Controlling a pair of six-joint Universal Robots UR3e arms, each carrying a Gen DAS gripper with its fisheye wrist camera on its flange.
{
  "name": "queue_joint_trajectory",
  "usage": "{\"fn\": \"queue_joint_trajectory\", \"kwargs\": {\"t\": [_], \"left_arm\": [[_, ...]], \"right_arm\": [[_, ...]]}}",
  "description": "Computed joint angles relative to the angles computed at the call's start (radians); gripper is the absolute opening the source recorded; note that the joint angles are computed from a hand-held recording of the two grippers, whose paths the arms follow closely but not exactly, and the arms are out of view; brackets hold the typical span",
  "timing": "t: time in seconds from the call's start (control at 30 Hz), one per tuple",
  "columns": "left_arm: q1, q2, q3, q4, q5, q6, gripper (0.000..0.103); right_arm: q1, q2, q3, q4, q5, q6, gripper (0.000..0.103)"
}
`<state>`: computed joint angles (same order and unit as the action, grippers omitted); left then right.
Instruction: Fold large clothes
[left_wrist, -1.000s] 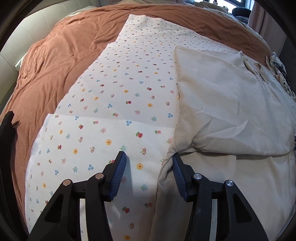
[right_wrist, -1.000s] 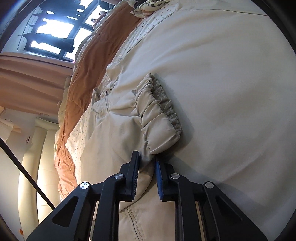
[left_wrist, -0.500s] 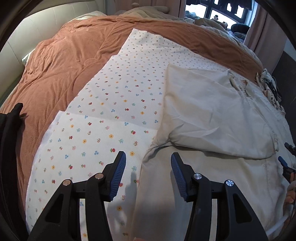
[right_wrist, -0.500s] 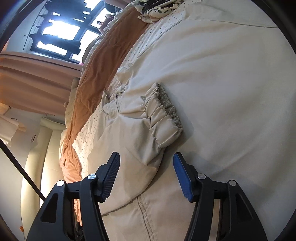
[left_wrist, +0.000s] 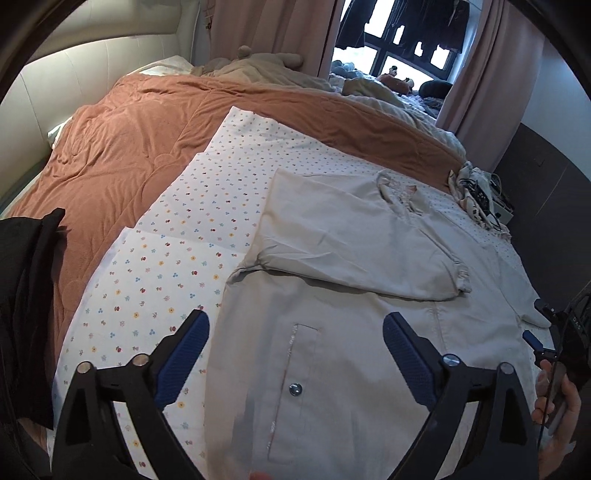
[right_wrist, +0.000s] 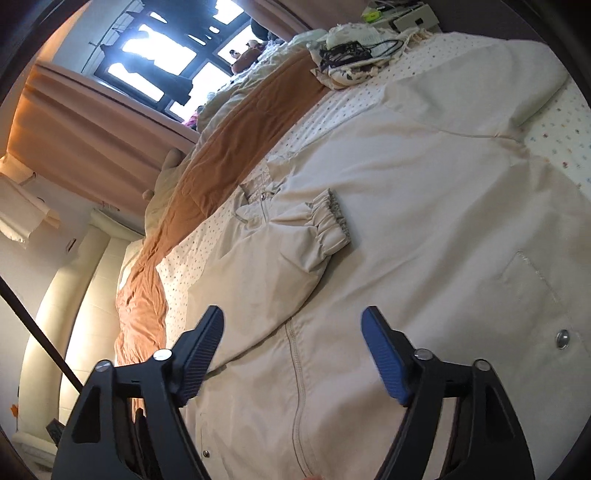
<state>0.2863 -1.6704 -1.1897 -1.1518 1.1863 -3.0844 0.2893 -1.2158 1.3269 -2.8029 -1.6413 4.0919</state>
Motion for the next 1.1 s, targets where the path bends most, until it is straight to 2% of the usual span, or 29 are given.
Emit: {"fn": "queue_joint_trajectory", "kwargs": {"t": [0.23, 0.37, 0.47, 0.57, 0.8, 0.9, 0.93, 1.07, 1.1], "left_arm": [[0.006, 0.173, -0.126, 0.023, -0.085, -0.022, 0.103], [-0.022, 0.25, -0.19, 0.04, -0.1, -0.039, 0.103], [-0.063, 0.292, -0.229, 0.058, -0.097, -0.062, 0.103], [-0.116, 0.316, -0.242, 0.059, -0.093, -0.092, 0.103], [-0.256, 0.335, -0.201, 0.061, -0.045, -0.169, 0.103], [-0.331, 0.313, -0.166, 0.068, 0.007, -0.197, 0.103], [-0.356, 0.305, -0.157, 0.073, 0.025, -0.206, 0.103], [-0.443, 0.267, -0.11, 0.074, 0.071, -0.233, 0.103], [-0.462, 0.255, -0.095, 0.074, 0.082, -0.235, 0.103]], "right_arm": [[0.074, -0.198, 0.248, -0.039, -0.119, -0.021, 0.087], [0.116, -0.303, 0.337, -0.001, -0.169, -0.04, 0.089], [0.14, -0.403, 0.41, 0.044, -0.214, -0.051, 0.092], [0.162, -0.499, 0.471, 0.092, -0.262, -0.05, 0.103], [0.187, -0.72, 0.598, 0.215, -0.355, -0.043, 0.103], [0.14, -0.837, 0.667, 0.253, -0.287, -0.07, 0.103], [0.094, -0.896, 0.697, 0.267, -0.211, -0.089, 0.103], [0.049, -1.015, 0.739, 0.343, -0.21, -0.115, 0.103], [0.012, -1.055, 0.756, 0.359, -0.18, -0.138, 0.103]]}}
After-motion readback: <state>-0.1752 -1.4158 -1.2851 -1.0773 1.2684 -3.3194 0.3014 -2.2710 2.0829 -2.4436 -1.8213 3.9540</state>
